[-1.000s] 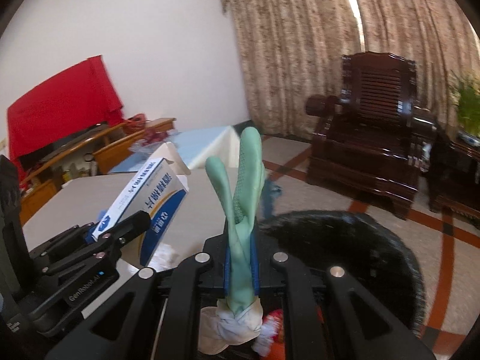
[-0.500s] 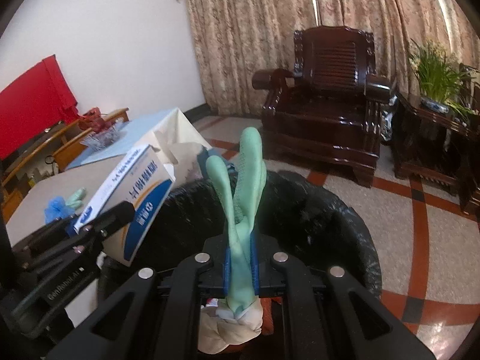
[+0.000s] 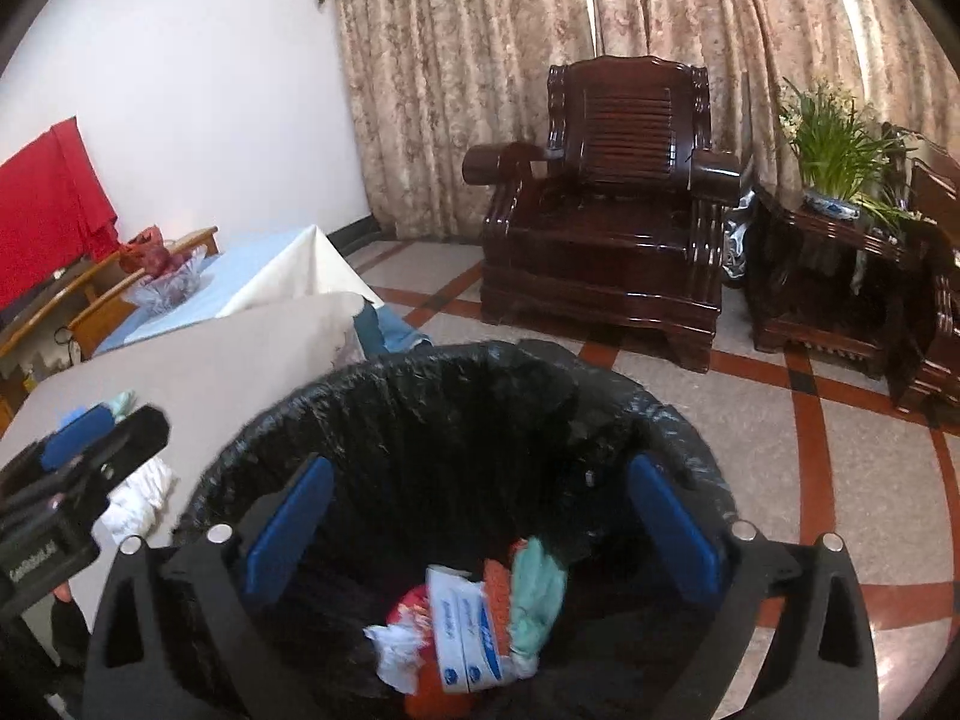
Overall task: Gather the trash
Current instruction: 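Move both grippers back to the table and grasp the white tissue with the right gripper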
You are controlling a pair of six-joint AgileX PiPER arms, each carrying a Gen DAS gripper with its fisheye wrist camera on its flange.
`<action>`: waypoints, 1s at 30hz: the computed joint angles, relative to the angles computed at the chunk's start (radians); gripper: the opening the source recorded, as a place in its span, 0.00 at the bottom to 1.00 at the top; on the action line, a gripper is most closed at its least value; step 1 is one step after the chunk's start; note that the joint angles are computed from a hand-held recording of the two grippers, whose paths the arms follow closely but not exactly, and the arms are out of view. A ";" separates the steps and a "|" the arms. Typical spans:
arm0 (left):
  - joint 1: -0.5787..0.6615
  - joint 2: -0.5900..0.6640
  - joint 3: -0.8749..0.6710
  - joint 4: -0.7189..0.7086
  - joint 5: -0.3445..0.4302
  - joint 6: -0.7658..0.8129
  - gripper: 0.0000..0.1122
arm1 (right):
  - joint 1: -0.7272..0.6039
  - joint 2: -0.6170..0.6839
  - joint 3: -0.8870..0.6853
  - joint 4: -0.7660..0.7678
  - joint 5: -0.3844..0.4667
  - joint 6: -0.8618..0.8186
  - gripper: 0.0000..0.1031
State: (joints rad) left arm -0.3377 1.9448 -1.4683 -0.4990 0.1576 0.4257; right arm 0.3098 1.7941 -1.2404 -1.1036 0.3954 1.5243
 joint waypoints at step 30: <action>0.482 -0.117 0.146 0.198 -0.029 -0.116 0.78 | 0.339 0.580 -0.946 0.580 0.137 -0.720 0.93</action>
